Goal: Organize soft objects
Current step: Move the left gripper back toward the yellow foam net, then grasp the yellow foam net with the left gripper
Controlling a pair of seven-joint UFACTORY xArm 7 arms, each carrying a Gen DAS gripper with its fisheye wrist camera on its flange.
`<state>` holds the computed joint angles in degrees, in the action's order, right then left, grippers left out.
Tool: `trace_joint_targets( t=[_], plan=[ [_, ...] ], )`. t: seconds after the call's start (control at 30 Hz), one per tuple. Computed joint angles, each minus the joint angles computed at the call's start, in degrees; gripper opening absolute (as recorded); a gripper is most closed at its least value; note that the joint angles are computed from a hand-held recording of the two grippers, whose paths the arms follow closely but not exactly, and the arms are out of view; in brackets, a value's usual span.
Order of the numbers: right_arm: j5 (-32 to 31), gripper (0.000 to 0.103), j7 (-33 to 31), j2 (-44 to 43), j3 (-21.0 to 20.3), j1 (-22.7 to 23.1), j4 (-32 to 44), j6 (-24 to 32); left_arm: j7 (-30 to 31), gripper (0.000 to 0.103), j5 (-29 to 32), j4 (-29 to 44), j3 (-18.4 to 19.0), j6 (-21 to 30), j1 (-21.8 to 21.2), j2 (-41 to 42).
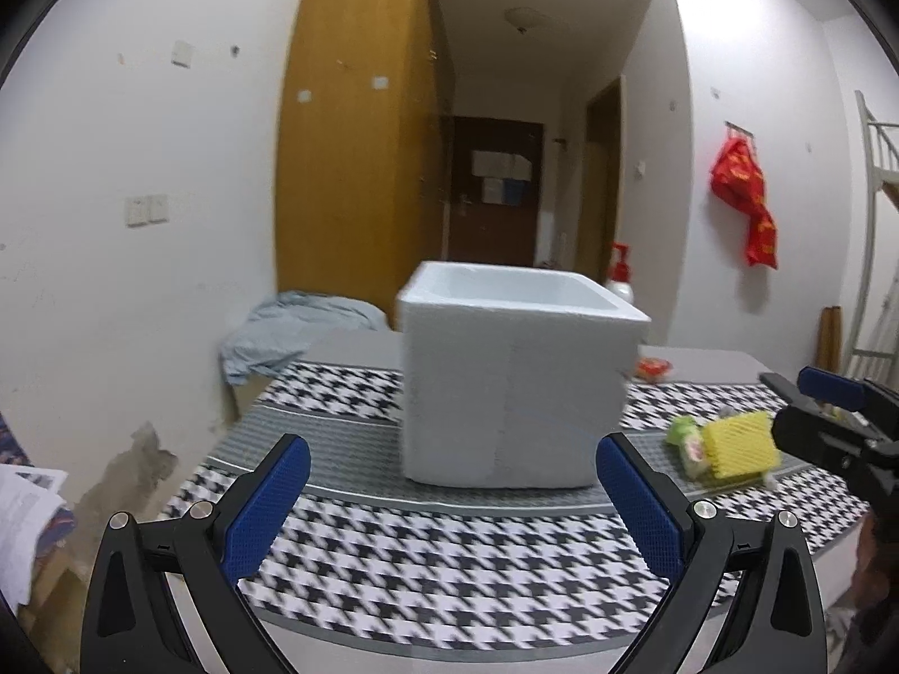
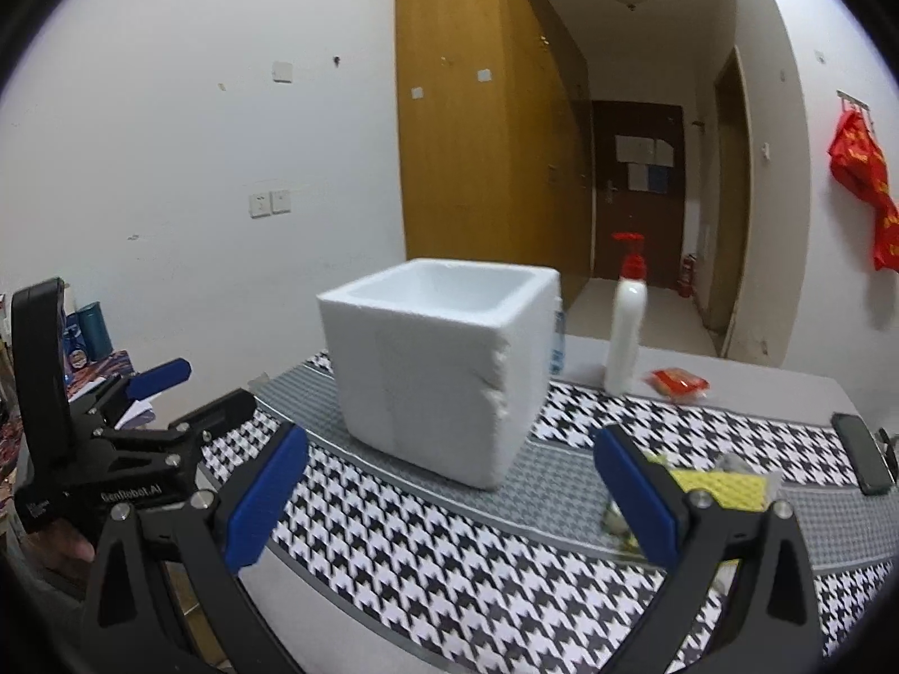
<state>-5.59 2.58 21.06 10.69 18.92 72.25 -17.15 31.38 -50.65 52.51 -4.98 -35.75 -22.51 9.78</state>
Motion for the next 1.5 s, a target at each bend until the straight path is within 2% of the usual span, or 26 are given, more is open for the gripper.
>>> trace_joint_targets(
  t=[0.3, 0.4, 0.5, 0.67, 0.77, 0.87, 0.9, 1.0, 1.13, 1.23, 1.33, 1.5],
  plan=[
    [5.4, 0.103, -0.81, -2.84, -5.29, 1.68, -5.25, -2.45, 2.4, 0.102, 1.51, 5.33, 0.47, 3.53, -3.17, 4.08],
    [10.18, 0.103, -3.98, -4.14, -9.43, 4.82, -7.36, -2.63, 2.47, 0.102, 2.89, 7.23, 1.09, 5.77, -4.44, 5.29],
    [15.13, 0.103, -6.7, -4.83, -11.94, 6.51, -8.99, -3.37, 3.4, 0.102, 2.88, 9.64, 2.49, 7.75, -6.65, 6.74],
    [20.32, 0.103, -8.51, -5.89, -12.48, 5.07, -11.43, -4.51, 6.11, 0.102, 1.47, 13.59, 5.73, 10.8, -11.19, 9.03],
    [19.13, 0.103, -6.93, -6.53, -10.31, 1.56, -12.9, -5.1, 8.26, 0.102, -0.23, 15.82, 8.76, 12.9, -14.75, 10.41],
    [19.64, 0.103, -6.88, -6.8, -10.11, 0.39, -13.94, -5.75, 12.71, 0.102, -5.09, 19.02, 15.2, 15.92, -21.21, 12.37],
    [18.31, 0.103, -5.53, -6.93, -9.12, -1.33, -14.49, -5.89, 12.96, 0.102, -5.58, 19.76, 16.74, 16.91, -22.61, 12.91],
    [16.36, 0.103, -3.74, -6.78, -8.29, -3.42, -14.69, -5.16, 12.04, 0.102, -5.71, 22.09, 20.74, 20.32, -26.06, 14.58],
    [16.75, 0.103, -3.53, -6.18, -9.28, -3.64, -14.35, -4.45, 9.51, 0.102, -3.46, 25.65, 25.38, 24.53, -29.49, 17.68],
    [16.52, 0.103, -3.3, -5.84, -9.71, -3.98, -14.35, -3.96, 7.48, 0.102, -0.75, 27.7, 24.63, 26.93, -28.38, 19.07],
    [17.73, 0.103, -4.23, -5.44, -11.32, -2.94, -13.99, -2.75, 4.84, 0.102, 1.96, 29.98, 26.0, 29.46, -28.89, 21.12],
    [15.91, 0.103, -2.6, -4.81, -10.31, -5.28, -13.43, -2.11, 2.05, 0.102, 5.75, 33.46, 23.17, 32.6, -25.65, 23.08]
  ],
)
